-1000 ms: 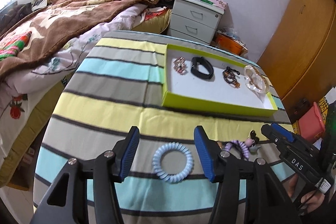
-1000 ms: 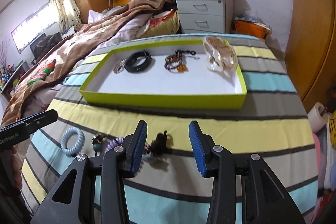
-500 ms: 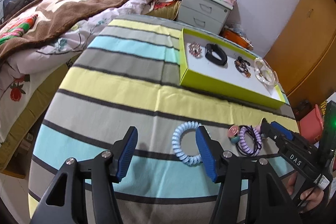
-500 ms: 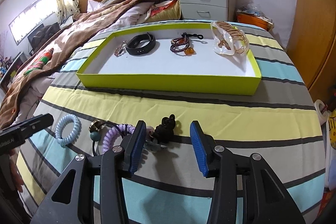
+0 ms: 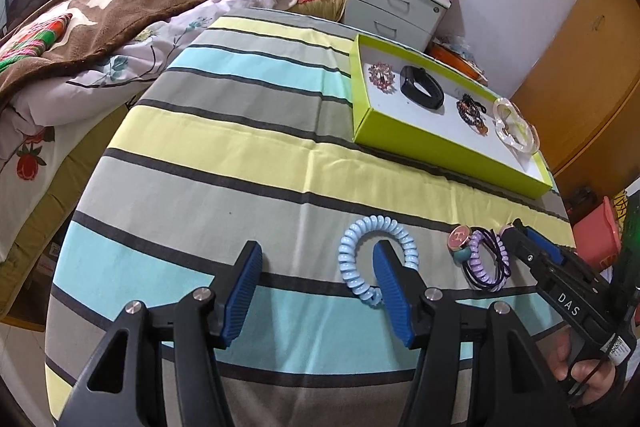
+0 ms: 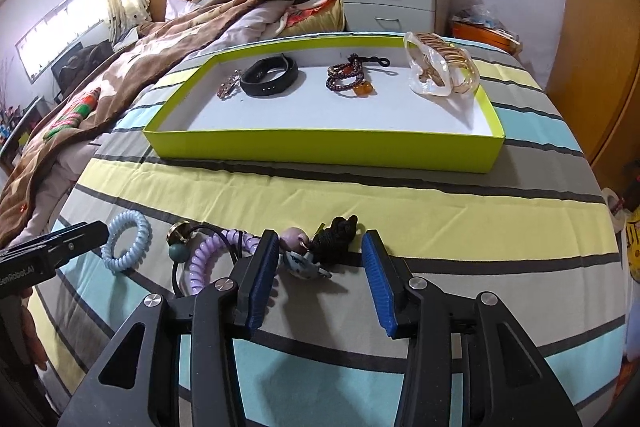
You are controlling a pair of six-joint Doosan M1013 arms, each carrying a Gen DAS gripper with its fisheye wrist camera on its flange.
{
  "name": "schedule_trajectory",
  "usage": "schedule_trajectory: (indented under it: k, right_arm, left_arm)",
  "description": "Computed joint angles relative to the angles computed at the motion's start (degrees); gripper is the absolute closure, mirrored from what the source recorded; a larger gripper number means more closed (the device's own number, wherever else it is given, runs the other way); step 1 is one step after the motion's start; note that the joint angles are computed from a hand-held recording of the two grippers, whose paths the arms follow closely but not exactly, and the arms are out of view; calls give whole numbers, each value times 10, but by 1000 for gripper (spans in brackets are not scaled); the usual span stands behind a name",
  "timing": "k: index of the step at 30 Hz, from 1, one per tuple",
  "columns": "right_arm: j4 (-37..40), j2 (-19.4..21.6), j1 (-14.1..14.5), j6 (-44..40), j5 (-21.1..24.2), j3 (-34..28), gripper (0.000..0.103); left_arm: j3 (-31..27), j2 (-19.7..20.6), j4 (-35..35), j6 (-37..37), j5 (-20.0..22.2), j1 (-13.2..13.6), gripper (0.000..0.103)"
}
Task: Organize jewelry
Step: 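Grasp pink-ball hair tie with right gripper while left closes on light blue coil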
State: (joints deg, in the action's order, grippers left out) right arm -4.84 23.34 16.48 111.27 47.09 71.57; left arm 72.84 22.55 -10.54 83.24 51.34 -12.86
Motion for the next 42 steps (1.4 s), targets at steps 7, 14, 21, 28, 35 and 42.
schedule_trajectory:
  k: [7,14,21,28,35,42]
  right_arm:
    - [4,-8,-3,10,-16,13,69]
    - [-16,-23,0,13,-44,32,70]
    - [-9,-31,-3,12,-56,42,70]
    - [8,-38,-6,2,-69,51,70]
    - [11,-44,-8,1,-79,58,70]
    - [9,-50,-10,5,-85,66,70]
  left_arm:
    - [-2,1,15,-3,1,-6,41]
    - [3,-1,39,-3,-5,-11,41]
    - [10,-5,60,-21,-20,-16,41]
    - [22,-8,147,-24,-34,-39,37]
    - [17,-5,172,-62,-32,-44,36]
    - [24,-8,181,-66,-47,-48,58]
